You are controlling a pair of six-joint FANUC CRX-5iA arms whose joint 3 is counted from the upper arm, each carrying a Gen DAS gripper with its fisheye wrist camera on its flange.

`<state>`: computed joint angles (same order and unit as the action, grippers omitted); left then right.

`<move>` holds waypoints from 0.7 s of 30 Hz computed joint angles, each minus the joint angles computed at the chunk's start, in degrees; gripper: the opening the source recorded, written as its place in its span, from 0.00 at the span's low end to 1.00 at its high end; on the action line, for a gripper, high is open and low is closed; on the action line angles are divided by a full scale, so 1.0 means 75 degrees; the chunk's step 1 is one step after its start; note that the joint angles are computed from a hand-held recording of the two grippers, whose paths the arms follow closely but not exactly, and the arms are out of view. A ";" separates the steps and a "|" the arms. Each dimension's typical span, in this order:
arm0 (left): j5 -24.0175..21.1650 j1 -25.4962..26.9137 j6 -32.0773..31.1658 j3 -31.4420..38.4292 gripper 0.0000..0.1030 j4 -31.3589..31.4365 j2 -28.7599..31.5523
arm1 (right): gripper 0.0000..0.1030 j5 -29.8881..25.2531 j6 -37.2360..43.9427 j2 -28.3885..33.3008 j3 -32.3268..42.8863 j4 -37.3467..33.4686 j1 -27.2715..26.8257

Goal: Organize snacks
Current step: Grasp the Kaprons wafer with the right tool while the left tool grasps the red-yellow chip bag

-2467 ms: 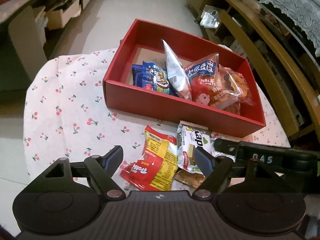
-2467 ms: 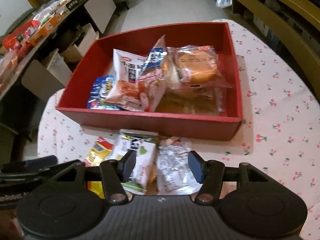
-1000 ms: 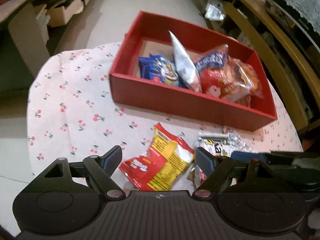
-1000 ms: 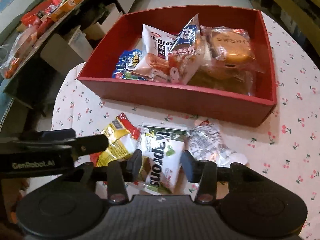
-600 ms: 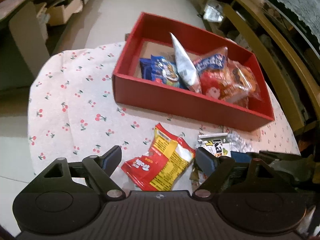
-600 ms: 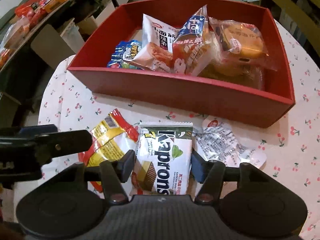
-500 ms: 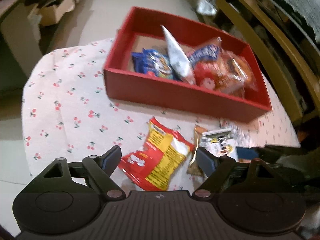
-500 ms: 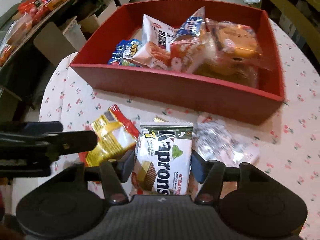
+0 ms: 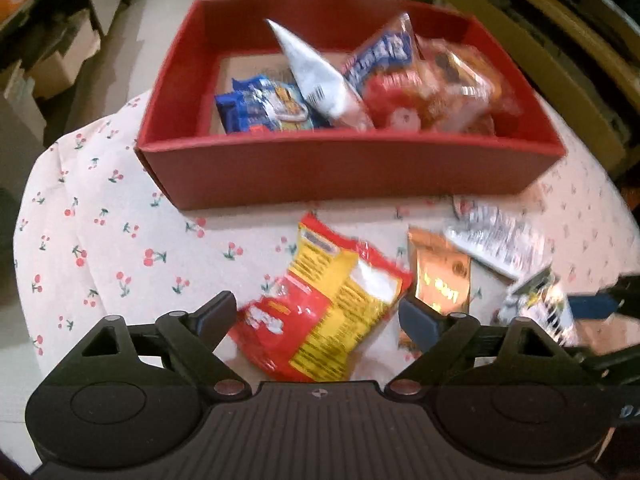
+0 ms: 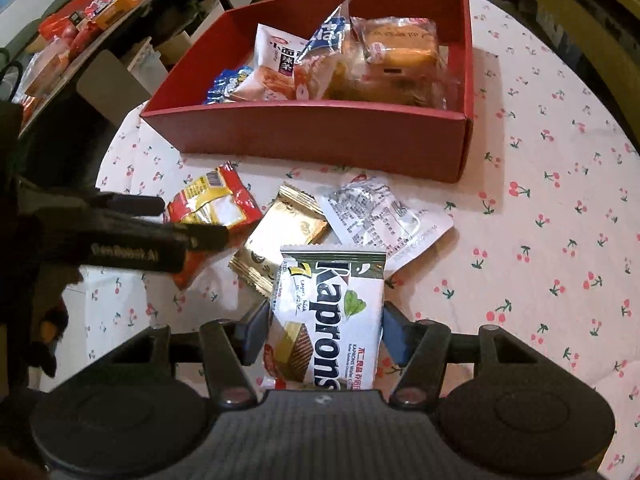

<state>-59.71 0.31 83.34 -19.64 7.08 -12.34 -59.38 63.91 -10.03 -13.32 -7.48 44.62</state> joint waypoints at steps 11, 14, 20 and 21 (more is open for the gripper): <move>-0.0271 -0.0205 -0.0771 0.0261 0.91 -0.0298 0.0461 | 0.63 -0.0062 0.0292 0.0045 0.0162 -0.0340 -0.0123; -0.0167 -0.0158 -0.0543 0.0110 0.89 -0.0268 0.0327 | 0.63 -0.0042 0.0215 0.0020 0.0124 -0.0217 -0.0105; -0.0434 -0.0599 0.0093 0.0025 0.70 -0.0811 -0.0039 | 0.63 0.0033 -0.0057 -0.0060 -0.0018 0.0106 -0.0129; -0.0456 -0.0660 0.0230 -0.0003 0.68 -0.0892 -0.0113 | 0.63 0.0040 -0.0083 -0.0076 -0.0042 0.0135 -0.0134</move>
